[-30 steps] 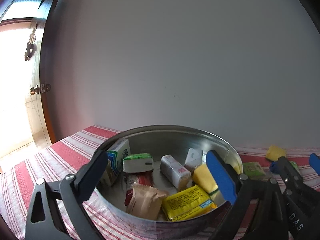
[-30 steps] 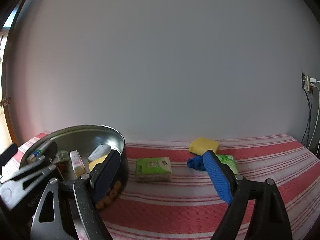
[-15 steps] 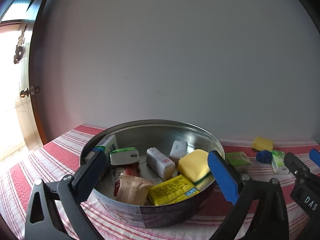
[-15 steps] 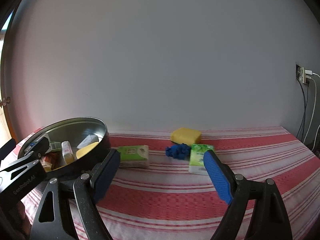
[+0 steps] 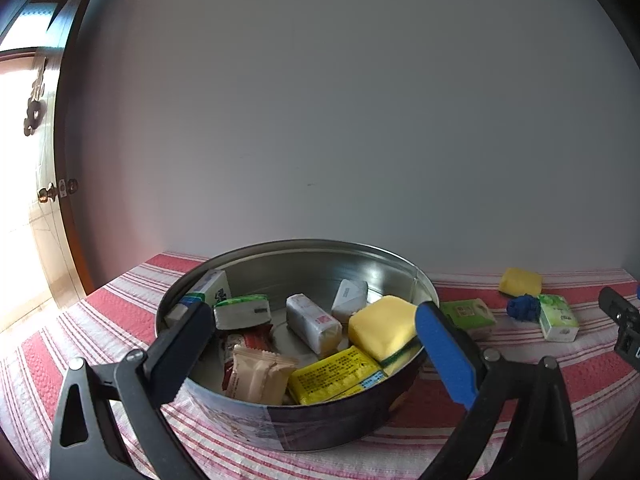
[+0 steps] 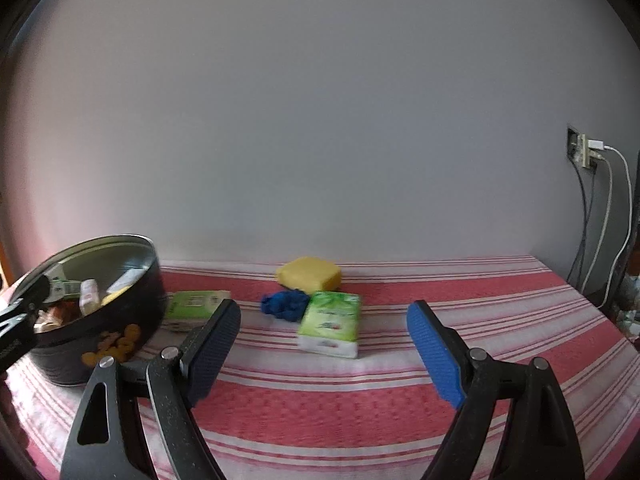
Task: Organize objects
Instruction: 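Withdraw both grippers from the tin back toward the remaining items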
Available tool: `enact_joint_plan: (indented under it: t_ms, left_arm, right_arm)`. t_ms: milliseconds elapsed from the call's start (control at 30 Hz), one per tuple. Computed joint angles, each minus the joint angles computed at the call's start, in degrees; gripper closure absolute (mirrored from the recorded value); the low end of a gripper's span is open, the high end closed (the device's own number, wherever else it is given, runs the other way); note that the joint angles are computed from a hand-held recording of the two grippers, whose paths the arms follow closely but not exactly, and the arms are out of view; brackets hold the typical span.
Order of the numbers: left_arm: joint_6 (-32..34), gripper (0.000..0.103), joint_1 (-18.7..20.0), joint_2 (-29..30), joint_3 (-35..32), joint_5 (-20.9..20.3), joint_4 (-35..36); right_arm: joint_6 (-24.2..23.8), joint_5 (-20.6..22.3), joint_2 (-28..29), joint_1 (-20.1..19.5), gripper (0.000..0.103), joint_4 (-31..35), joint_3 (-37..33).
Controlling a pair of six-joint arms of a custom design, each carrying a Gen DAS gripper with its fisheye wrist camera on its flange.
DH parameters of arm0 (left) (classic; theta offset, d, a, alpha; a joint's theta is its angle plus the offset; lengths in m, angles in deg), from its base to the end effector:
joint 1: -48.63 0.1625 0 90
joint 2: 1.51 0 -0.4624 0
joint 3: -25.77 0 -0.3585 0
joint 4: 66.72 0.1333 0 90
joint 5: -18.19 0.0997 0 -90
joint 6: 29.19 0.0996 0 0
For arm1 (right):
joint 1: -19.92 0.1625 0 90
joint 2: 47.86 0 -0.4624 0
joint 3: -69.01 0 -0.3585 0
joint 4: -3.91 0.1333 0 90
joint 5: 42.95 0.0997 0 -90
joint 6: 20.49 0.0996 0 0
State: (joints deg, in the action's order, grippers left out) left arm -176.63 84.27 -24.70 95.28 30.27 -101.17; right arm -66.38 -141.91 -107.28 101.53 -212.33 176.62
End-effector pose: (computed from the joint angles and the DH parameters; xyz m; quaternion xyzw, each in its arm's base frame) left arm -0.4121 -0.5794 -0.0165 0.1277 0.7108 -0.5735 0.3867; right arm 0.0303 -0.6020 0.3705 0.2024 -0.7492 0.5309 0.3404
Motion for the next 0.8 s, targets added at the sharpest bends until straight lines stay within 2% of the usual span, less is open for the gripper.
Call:
enact_joint_plan:
  t_ms: [100,233,367,467,600,800]
  left_arm:
    - [-1.91,0.0,-0.19,0.35,-0.56,-0.29,1.13]
    - [-8.38,0.0,-0.66,1.93,-3.4,1.04,8.84]
    - [-9.9,0.0,-1.42,3.73,-5.87,2.23,12.7]
    - [-13.4,0.0,-1.89,5.77,-9.26,3.2,18.63]
    - [-21.5,0.0,-2.2,9.57,-16.4,4.68,30.84]
    - [-27.66,0.0,-2.97,15.42,-26.72,6.12,44.28]
  right_arm:
    - [0.65,-1.13,-0.18,-0.48,0.016,1.28,-1.2]
    - [3.89,-3.05,-0.8,-1.35,0.016,5.05,-3.4]
    - [6.44,-5.06,-0.86,-1.99,0.016,8.11,-5.79]
    - [8.42,-6.22,-0.91,-2.41,0.016,11.54,-7.47]
    - [10.54,-7.22,-0.89,-2.56,0.016,18.29,-9.93]
    - [11.45,-8.17,0.43,-2.16,0.016,26.58,-13.43]
